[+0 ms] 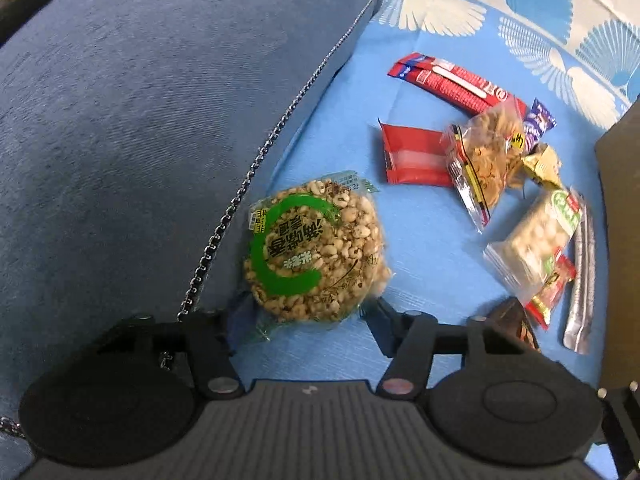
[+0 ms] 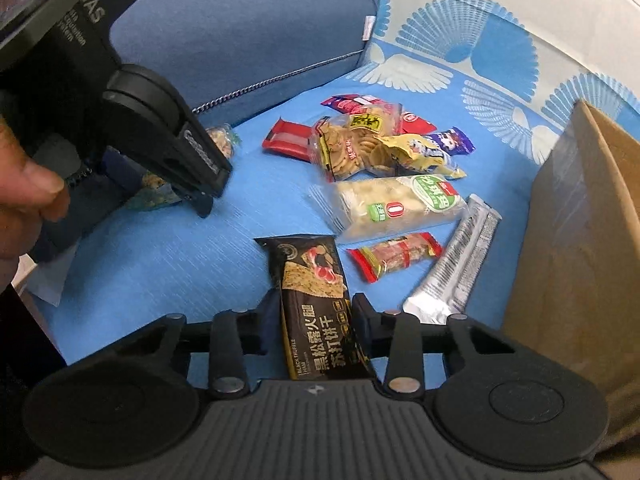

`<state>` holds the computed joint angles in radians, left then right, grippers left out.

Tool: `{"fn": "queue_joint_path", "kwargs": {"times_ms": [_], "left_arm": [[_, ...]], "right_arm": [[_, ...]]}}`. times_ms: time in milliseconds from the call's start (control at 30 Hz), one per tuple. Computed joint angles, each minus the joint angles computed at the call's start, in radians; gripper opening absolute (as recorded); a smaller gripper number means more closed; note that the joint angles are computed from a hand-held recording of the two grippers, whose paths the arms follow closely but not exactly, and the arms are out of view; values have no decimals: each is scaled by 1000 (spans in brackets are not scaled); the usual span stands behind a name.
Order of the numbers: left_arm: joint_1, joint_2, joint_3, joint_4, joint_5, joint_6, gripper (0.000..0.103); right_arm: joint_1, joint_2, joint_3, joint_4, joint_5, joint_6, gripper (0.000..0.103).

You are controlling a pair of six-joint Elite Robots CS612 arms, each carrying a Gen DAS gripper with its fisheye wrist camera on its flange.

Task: Organize snacks
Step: 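Move both tools over the snack pile toward the peanut bag and biscuit bar, then grasp the dark biscuit bar with the right tool while the left tool grasps the round peanut bag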

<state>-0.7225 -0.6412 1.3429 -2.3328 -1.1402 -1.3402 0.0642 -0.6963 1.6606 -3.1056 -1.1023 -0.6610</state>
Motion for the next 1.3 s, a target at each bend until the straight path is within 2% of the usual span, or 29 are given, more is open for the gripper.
{"fn": "queue_joint_path", "kwargs": {"times_ms": [67,100,133,167,233,267,333,367,467,500,567,633,733,800,833,900,1000,1133,1300], "left_arm": [[-4,-10,18,-40,19,10,60],[-9,-15,28,-64,39,22,49],[-13,-23,41,-89,51,36,32],[-15,-28,58,-150,55,63,21],[-15,-29,76,-253,28,132,21],[-12,-23,70,-269,7,160,21],[-5,-20,80,-333,-33,149,22],[-2,-23,92,-368,-38,127,25],[-3,-38,123,-397,1,48,52],[-3,-40,125,-392,9,30,61],[-2,-42,124,-362,1,-21,69],[3,-42,123,-338,-23,-70,70],[5,-41,119,-298,-13,-136,71],[3,-40,112,-279,16,-169,83],[0,-35,100,-261,35,-183,85],[-1,-21,66,-213,56,-180,89],[-2,15,-22,-62,97,-131,100],[8,66,-134,128,108,-128,102],[23,99,-186,182,93,-144,102]], "right_arm": [[-3,-5,7,0,10,35,40],[-5,-9,12,-3,17,53,40],[-6,-12,18,-9,21,71,40],[-8,-17,24,-15,26,95,40],[-11,-25,33,-22,34,145,40],[-14,-29,38,-26,39,168,40],[-18,-35,48,-38,42,214,40],[-18,-35,49,-38,39,228,41],[-17,-31,49,-48,28,251,46],[-15,-27,48,-60,19,255,53],[-14,-23,47,-73,12,261,61],[-14,-21,43,-60,11,257,69],[-6,-17,35,-27,-8,237,72],[-3,-13,31,-12,-9,224,72],[-2,-13,29,-6,-10,221,72],[1,-11,26,1,-22,218,72],[1,-11,21,30,-34,223,72],[1,-12,22,51,-22,198,71],[1,-12,23,50,-23,180,65]]}}
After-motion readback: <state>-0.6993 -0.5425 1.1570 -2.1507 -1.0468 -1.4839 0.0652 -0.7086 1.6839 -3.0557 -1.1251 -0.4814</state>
